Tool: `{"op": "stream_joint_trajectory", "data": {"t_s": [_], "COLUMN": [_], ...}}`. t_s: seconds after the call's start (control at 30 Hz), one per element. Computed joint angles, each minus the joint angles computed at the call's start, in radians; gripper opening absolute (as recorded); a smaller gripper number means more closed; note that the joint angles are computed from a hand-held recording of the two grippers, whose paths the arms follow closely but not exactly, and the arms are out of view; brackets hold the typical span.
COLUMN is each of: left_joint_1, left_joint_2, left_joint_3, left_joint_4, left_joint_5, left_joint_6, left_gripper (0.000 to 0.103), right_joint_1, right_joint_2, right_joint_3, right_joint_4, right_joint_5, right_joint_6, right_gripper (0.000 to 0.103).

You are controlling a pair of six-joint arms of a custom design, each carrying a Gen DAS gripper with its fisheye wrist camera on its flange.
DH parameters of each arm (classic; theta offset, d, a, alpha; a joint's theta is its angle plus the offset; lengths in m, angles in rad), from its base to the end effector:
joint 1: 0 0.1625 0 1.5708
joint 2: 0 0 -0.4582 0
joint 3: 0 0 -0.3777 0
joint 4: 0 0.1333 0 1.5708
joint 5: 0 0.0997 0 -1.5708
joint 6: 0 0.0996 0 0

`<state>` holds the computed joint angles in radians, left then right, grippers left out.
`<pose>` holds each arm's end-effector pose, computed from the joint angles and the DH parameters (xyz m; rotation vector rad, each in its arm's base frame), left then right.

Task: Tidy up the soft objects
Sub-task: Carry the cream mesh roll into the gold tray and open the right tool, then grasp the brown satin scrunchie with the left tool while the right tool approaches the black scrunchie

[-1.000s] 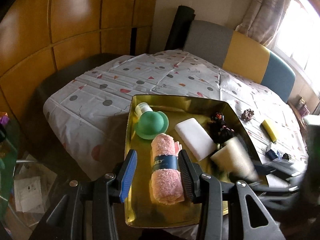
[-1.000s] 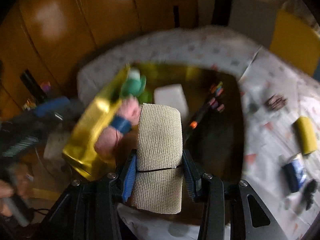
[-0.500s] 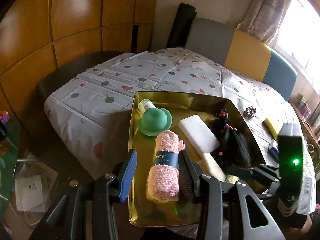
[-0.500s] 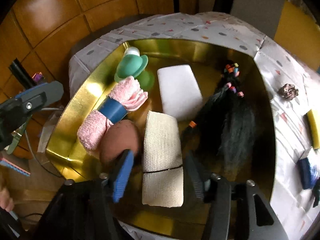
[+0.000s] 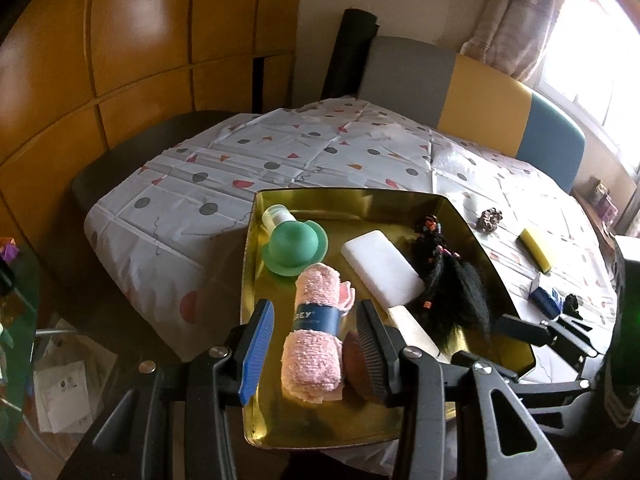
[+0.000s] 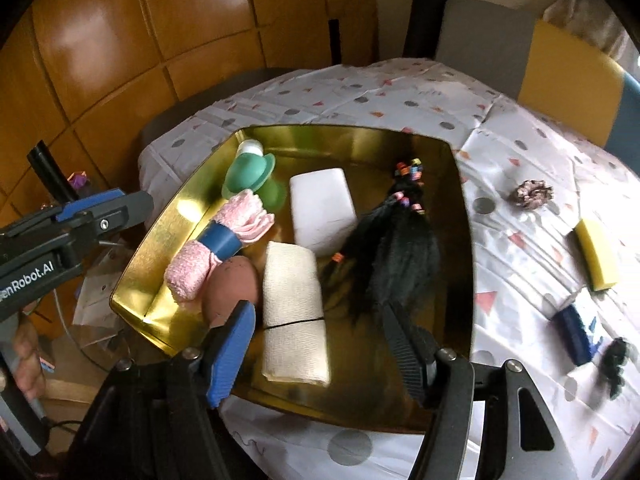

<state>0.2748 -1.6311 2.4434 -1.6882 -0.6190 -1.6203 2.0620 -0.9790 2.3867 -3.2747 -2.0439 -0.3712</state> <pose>-0.2034 -0.2801 0.2375 0.0493 2.2026 -1.0210 0.2842 -0.3449 0.1144 1.0231 -2.4522 0.4338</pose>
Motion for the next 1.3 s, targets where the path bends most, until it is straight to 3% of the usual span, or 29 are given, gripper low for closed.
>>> {"op": "stream_joint_trajectory", "data": {"t_s": [0.3, 0.67, 1.0, 1.13, 1.23, 1.3], "left_joint_1": [-0.007, 0.012, 0.06, 0.088, 0.122, 0.164], "left_joint_2": [0.046, 0.134, 0.252, 0.332, 0.413, 0.468], "left_joint_3": [-0.013, -0.035, -0.078, -0.128, -0.188, -0.234], "left_joint_4": [-0.051, -0.177, -0.467, -0.585, -0.658, -0.739], "left_joint_5": [0.009, 0.015, -0.003, -0.007, -0.011, -0.056], "left_joint_6": [0.068, 0.204, 0.488, 0.64, 0.768, 0.861], "left_gripper": [0.043, 0.043, 0.043, 0.043, 0.043, 0.043], "right_joint_1": [-0.024, -0.134, -0.325, -0.441, -0.485, -0.492], "right_joint_2": [-0.084, -0.233, -0.347, -0.394, -0.424, -0.433], "right_joint_3": [0.037, 0.056, 0.051, 0.063, 0.063, 0.064], "right_joint_4": [-0.106, -0.165, -0.283, -0.322, -0.279, -0.294], "right_joint_5": [-0.016, -0.093, -0.163, -0.136, -0.121, -0.108], "right_joint_6": [-0.031, -0.069, -0.142, -0.092, -0.02, -0.01], "right_gripper": [0.069, 0.071, 0.075, 0.075, 0.075, 0.075]}}
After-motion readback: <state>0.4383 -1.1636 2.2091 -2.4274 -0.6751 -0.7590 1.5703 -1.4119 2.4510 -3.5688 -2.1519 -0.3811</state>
